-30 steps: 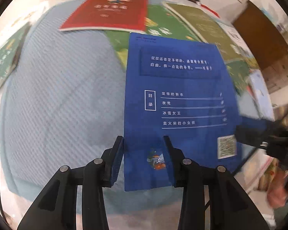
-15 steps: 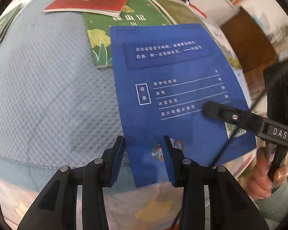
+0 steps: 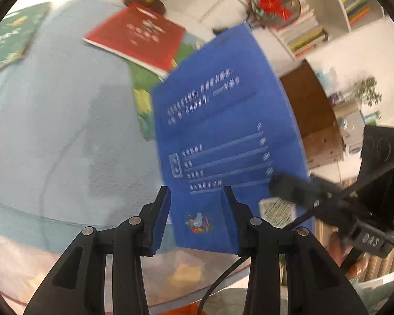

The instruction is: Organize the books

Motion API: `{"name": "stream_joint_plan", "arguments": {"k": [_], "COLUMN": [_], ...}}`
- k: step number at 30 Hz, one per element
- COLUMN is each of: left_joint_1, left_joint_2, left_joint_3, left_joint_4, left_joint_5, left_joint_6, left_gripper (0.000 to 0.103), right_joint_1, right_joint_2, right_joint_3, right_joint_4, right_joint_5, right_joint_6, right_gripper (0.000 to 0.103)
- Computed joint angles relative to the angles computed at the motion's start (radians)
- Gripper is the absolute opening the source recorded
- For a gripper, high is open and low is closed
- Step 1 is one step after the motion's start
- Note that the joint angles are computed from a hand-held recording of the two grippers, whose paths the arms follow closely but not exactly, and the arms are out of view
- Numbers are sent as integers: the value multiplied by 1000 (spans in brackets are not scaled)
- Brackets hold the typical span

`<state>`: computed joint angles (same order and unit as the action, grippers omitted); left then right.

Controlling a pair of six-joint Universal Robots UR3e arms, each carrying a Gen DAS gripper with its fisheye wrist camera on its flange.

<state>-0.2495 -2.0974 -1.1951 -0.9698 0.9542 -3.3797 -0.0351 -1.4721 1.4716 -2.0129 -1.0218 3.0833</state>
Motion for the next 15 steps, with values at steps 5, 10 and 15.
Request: {"name": "stream_joint_plan", "arguments": {"k": [5, 10, 15], "left_joint_1": [145, 276, 240], "left_joint_2": [157, 231, 195], "left_joint_3": [-189, -337, -320], "left_joint_4": [50, 40, -62], "left_joint_5": [145, 210, 185], "left_joint_6": [21, 113, 241], "left_gripper": [36, 35, 35], "right_joint_1": [72, 137, 192], "right_joint_2": [92, 109, 167], "right_joint_3": [-27, 91, 115], "right_joint_4": [-38, -206, -285], "right_joint_5": [182, 152, -87], "right_joint_6": [122, 225, 310], "right_gripper": [31, 53, 53]}}
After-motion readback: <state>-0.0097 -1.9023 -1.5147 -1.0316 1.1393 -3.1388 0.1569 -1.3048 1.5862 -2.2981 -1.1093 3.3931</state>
